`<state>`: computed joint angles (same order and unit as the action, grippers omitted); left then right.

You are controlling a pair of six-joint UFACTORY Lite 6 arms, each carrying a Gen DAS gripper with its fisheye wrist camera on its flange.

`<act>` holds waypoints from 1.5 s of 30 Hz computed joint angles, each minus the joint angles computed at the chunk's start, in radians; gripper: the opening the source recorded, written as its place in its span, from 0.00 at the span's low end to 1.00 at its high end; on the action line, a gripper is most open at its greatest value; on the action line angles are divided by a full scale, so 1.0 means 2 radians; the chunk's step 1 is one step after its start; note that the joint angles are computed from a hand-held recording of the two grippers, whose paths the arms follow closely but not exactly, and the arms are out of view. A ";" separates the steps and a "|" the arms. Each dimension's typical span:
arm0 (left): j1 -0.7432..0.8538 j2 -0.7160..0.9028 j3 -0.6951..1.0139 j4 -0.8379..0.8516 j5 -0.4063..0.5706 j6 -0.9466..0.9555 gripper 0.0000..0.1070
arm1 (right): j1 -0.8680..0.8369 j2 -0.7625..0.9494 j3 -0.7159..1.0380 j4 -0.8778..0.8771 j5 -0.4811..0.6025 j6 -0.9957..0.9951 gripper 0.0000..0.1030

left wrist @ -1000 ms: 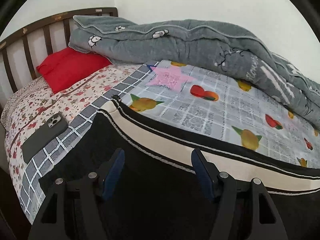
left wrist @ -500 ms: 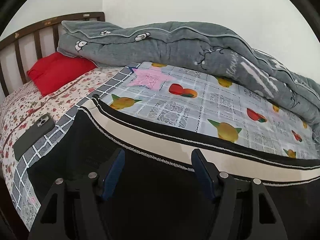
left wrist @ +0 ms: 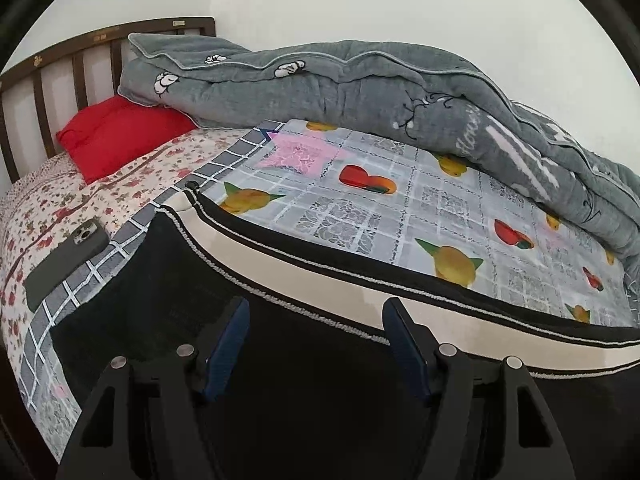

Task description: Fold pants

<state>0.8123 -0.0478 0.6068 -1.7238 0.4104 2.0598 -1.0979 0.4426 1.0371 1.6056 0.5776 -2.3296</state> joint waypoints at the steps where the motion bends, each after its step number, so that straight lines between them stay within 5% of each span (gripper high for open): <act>1: -0.002 -0.006 -0.004 -0.002 -0.001 0.000 0.63 | -0.017 -0.010 -0.012 0.008 0.030 -0.013 0.35; 8: -0.006 -0.052 -0.031 0.012 0.011 -0.018 0.63 | -0.116 -0.058 -0.041 -0.018 0.190 -0.004 0.34; 15: -0.049 -0.058 -0.031 0.008 -0.029 -0.039 0.63 | -0.003 0.025 0.009 0.030 -0.013 -0.002 0.41; 18: -0.039 -0.073 -0.042 0.014 -0.023 -0.032 0.63 | -0.004 -0.030 -0.030 0.049 -0.013 -0.033 0.43; 26: 0.033 -0.050 -0.024 0.087 0.031 -0.066 0.63 | 0.018 -0.219 -0.124 -0.072 0.054 0.102 0.44; 29: 0.062 -0.044 -0.020 0.094 0.038 -0.048 0.63 | 0.090 -0.312 -0.193 -0.103 0.060 0.149 0.44; 32: 0.098 -0.026 -0.002 0.108 0.052 -0.033 0.63 | 0.243 -0.399 -0.258 -0.120 -0.010 0.225 0.44; 36: 0.140 0.014 0.041 0.148 0.070 -0.047 0.63 | 0.452 -0.403 -0.281 -0.090 -0.095 0.268 0.43; 41: 0.169 0.052 0.078 0.166 0.098 -0.045 0.63 | 0.697 -0.280 -0.208 0.130 -0.230 0.142 0.39; 45: 0.177 0.085 0.101 0.155 0.107 -0.032 0.63 | 0.795 -0.162 -0.120 0.339 -0.264 -0.045 0.31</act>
<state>1.1662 0.1222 0.8097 -1.4141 0.6236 1.9964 0.4913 0.1196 0.7965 2.2845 0.0487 -2.4187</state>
